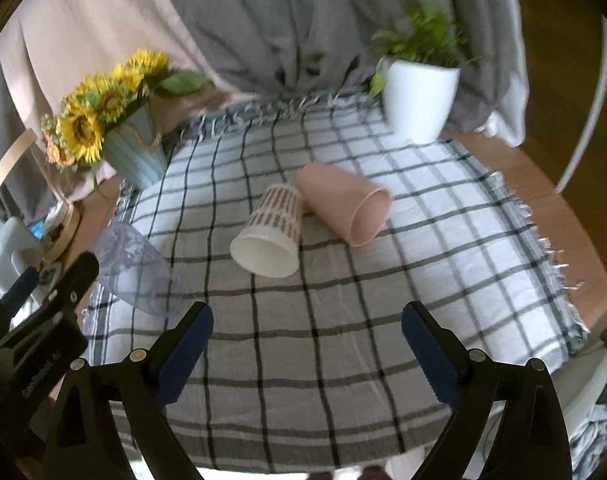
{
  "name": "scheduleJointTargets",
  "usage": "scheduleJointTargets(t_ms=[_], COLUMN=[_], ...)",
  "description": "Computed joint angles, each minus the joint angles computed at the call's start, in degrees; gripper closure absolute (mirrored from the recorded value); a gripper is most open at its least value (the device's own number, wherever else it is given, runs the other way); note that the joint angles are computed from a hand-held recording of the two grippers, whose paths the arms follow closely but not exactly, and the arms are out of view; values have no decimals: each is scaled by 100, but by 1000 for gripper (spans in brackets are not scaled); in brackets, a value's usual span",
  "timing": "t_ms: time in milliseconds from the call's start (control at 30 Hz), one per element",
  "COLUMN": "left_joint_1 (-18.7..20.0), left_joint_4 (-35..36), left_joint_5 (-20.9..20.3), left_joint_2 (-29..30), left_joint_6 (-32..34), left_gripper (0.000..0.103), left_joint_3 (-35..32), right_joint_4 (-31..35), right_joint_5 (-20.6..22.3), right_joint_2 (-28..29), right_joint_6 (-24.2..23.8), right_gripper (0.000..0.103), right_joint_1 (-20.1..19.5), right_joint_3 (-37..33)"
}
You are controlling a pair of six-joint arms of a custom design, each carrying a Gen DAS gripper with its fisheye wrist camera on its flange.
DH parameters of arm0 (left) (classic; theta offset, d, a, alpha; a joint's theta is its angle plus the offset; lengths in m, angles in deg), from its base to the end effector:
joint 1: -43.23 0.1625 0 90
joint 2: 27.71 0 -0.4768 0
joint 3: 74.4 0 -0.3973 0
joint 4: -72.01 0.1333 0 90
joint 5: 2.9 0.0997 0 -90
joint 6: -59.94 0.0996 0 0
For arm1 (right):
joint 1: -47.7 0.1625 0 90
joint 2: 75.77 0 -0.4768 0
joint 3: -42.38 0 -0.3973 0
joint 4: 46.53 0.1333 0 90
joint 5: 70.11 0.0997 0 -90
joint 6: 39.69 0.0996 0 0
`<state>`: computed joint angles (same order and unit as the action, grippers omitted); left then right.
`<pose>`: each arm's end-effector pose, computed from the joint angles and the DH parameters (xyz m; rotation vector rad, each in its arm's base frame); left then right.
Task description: Flip cup upside down
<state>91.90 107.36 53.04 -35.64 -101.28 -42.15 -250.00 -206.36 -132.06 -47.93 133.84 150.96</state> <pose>-0.3797 -0.7180 -0.0569 1.0901 2.3052 -0.8277 0.0197 -0.6188 0.2990 -0.4316 -2.0343 1.0946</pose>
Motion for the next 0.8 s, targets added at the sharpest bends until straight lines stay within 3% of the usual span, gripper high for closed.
scheduleJointTargets(t_ms=[233,467,800], left_joint_1=[-228,-551,-1031], left_joint_4=[-254,-886,-1690], left_joint_5=[-112,-362,-697], left_joint_2=[-623,-1364,-2419], left_joint_6=[-433,-678,-1179], left_gripper=[0,0,0], left_joint_3=[1063,2370,4102], right_joint_4=[-1419,-2690,-3539], right_joint_5=[-387,-198,-106], right_joint_2=[-48,-237,-455], right_joint_6=[-871,-1672,-2067], right_gripper=[7,7,7], right_joint_1=[389,663,1054], right_joint_3=[372,916,1705])
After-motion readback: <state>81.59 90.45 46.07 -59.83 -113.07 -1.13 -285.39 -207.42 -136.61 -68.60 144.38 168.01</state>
